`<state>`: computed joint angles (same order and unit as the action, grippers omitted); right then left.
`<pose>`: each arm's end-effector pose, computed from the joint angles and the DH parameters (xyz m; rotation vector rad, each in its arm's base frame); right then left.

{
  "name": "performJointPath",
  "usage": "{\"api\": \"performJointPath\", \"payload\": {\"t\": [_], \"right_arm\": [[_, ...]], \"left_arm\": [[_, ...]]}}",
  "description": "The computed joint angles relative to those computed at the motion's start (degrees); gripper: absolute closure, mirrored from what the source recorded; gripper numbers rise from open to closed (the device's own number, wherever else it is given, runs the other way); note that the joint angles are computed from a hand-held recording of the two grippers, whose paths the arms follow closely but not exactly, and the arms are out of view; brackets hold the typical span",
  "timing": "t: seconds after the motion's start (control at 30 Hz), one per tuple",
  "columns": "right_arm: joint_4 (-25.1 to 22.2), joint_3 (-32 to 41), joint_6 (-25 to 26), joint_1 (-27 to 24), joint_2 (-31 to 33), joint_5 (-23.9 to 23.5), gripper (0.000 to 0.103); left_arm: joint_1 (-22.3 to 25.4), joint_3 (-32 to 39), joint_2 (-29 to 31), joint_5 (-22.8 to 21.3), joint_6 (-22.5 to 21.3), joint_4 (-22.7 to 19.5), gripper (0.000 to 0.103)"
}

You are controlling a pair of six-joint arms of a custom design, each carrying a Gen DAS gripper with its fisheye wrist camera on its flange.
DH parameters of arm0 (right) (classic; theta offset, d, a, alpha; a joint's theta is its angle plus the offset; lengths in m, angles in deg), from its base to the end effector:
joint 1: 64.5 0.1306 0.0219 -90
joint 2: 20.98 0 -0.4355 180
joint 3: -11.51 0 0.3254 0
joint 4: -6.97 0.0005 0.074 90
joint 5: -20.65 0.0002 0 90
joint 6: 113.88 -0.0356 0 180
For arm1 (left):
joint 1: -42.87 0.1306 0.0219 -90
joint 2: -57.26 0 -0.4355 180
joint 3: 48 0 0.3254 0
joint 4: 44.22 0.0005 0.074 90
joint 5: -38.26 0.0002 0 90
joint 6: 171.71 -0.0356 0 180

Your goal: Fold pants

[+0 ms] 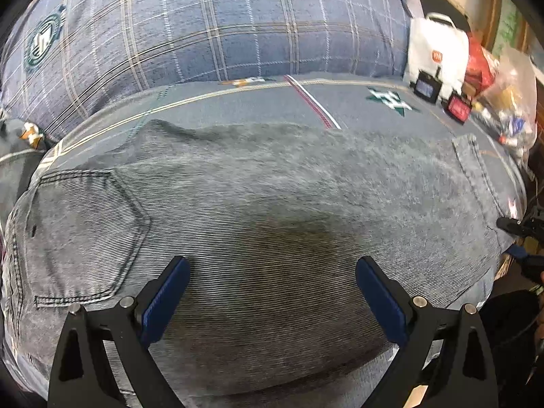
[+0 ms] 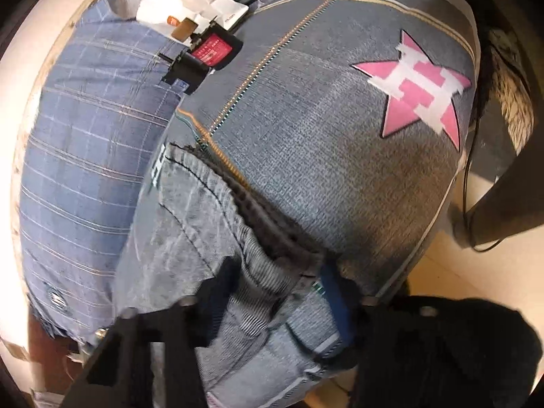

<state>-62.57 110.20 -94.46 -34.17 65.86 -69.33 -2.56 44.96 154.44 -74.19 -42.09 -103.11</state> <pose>0.3237 0.1888 0.5395 0.9354 2.5522 0.6069 0.3244 -0.3107 0.4433 0.0084 2.5402 -0.0389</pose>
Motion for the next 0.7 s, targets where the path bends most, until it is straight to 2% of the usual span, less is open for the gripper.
{"api": "performJointPath", "payload": {"t": [0.17,0.2,0.27,0.3,0.37,0.4,0.43,0.5,0.7], "right_arm": [[-2.8,2.2,3.36,0.38,1.11,1.0,0.064],[-3.58,2.99,4.24,0.41,1.67,1.12,0.061],[-4.51,3.29,4.13,0.37,1.88,1.59,0.046],[-3.34,2.5,4.02,0.17,1.65,1.47,0.043],[-2.97,2.43,4.6,0.24,1.73,1.68,0.043],[-2.94,2.66,5.57,0.39,1.8,1.92,0.056],[-2.31,2.4,5.9,0.3,1.53,1.66,0.074],[-1.81,2.66,6.84,0.14,1.69,0.23,0.079],[-7.45,10.88,12.12,3.6,4.52,6.2,0.08]], "left_arm": [[-0.96,0.58,1.39,-1.03,-1.69,-1.03,0.005],[-0.88,0.48,1.2,-0.79,-1.63,-0.81,0.005],[-0.61,0.31,0.81,-0.45,-1.19,-0.39,0.005],[-0.49,0.27,0.64,-0.46,-0.99,-0.25,0.005],[-0.32,0.26,0.67,-0.55,-0.99,-0.24,0.005],[-0.26,0.33,0.92,-0.6,-1.09,-0.44,0.005],[-0.21,0.38,1.22,-0.68,-1.18,-0.73,0.005],[-0.27,0.49,1.71,-1.12,-1.44,-1.36,0.005],[-0.65,0.51,0.29,-2.94,0.01,-0.72,0.005]]}}
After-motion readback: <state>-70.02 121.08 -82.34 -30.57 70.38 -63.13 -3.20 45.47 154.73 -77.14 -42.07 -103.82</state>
